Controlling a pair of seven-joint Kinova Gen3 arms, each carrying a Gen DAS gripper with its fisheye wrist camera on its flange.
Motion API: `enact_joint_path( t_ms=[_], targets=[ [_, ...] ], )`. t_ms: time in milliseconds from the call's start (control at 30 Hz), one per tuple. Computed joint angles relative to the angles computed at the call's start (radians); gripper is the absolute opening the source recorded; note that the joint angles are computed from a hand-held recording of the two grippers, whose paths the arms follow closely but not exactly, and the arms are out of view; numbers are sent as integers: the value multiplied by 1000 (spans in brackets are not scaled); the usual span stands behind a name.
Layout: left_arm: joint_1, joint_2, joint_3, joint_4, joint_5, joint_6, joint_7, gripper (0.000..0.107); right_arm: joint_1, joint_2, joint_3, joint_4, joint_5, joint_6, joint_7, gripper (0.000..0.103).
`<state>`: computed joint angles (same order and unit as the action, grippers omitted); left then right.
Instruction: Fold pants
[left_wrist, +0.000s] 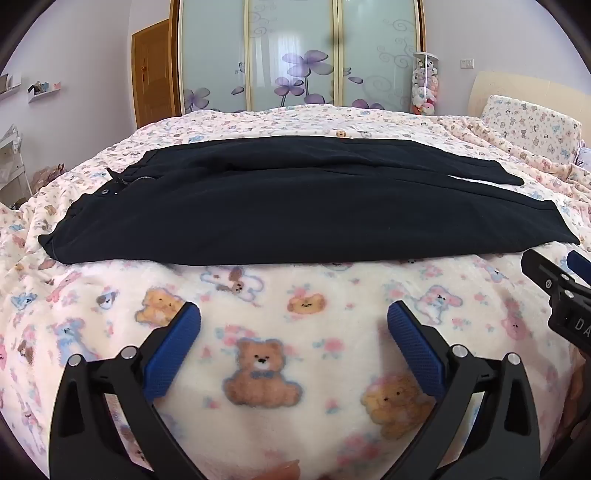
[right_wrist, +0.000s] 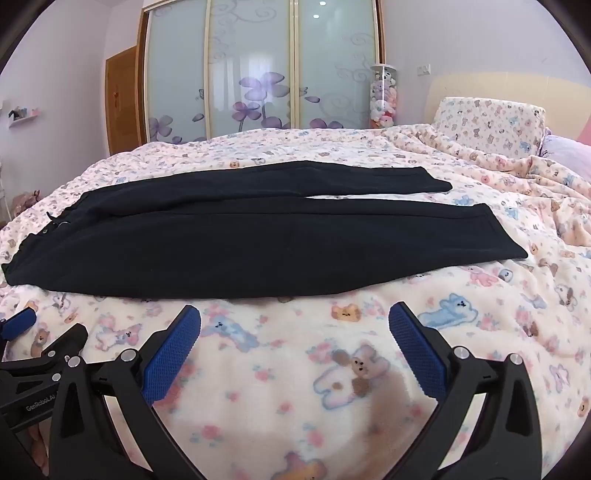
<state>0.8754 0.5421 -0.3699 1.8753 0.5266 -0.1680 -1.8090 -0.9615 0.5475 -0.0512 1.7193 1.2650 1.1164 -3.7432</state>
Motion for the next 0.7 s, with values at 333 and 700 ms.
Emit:
enact_joint_path(
  t_ms=[333, 700],
  targets=[
    [0, 0, -1, -2, 0, 5, 1, 101, 1, -2, -1, 5, 0, -1, -1, 102],
    [-1, 0, -1, -2, -9, 7, 10, 101, 4, -1, -2, 5, -2, -3, 2, 102]
  ],
)
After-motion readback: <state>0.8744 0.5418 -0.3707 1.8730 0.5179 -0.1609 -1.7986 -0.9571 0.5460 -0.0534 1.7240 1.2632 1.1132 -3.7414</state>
